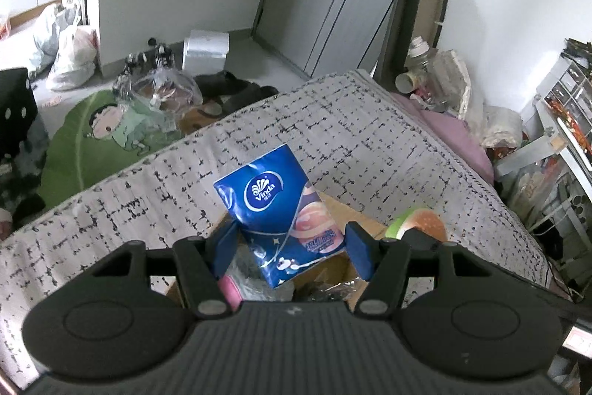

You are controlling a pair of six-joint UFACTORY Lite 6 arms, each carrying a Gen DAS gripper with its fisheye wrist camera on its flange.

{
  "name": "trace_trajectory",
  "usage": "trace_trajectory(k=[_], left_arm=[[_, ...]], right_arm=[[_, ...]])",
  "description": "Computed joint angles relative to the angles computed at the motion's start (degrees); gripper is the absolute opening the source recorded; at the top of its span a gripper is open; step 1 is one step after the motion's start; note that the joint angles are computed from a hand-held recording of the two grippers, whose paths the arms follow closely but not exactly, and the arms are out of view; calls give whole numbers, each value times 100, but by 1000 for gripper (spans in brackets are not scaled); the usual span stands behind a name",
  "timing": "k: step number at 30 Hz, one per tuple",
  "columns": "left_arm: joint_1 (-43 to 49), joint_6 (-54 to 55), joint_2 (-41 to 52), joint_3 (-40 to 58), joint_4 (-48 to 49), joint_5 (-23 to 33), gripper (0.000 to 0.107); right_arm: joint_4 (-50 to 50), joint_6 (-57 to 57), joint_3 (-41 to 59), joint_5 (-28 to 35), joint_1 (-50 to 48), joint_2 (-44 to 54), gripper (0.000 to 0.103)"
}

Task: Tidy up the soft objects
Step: 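Carry the tissue pack and burger plush over the box with both grippers, then open both grippers to drop the tissue pack and burger into the box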

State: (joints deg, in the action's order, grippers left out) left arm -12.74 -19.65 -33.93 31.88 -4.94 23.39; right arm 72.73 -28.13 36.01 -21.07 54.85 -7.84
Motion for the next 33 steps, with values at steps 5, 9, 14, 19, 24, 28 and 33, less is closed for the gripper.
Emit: trace_trajectory(k=[5, 9, 14, 19, 24, 28, 33], left_arm=[[220, 601, 419, 82, -589, -225, 62], [222, 824, 773, 276, -795, -330, 62], [49, 747, 1225, 474, -745, -477, 62], [-287, 177, 1635, 626, -352, -647, 62], [-555, -542, 1850, 790, 278, -629, 64], [-626, -771, 1937, 919, 417, -468, 65], [-777, -1657, 1693, 931, 1249, -184, 66]], right_arm=[[-947, 865, 137, 429, -339, 181, 45], [-1246, 1317, 119, 484, -486, 190, 60], [-1730, 1986, -31, 545, -829, 72, 68], [-2343, 2626, -97, 778, -1113, 161, 70], [-2409, 2709, -107, 836, -1173, 177, 71], [-2810, 3114, -159, 902, -1277, 120, 71], [-2869, 3211, -248, 946, -1324, -12, 72]])
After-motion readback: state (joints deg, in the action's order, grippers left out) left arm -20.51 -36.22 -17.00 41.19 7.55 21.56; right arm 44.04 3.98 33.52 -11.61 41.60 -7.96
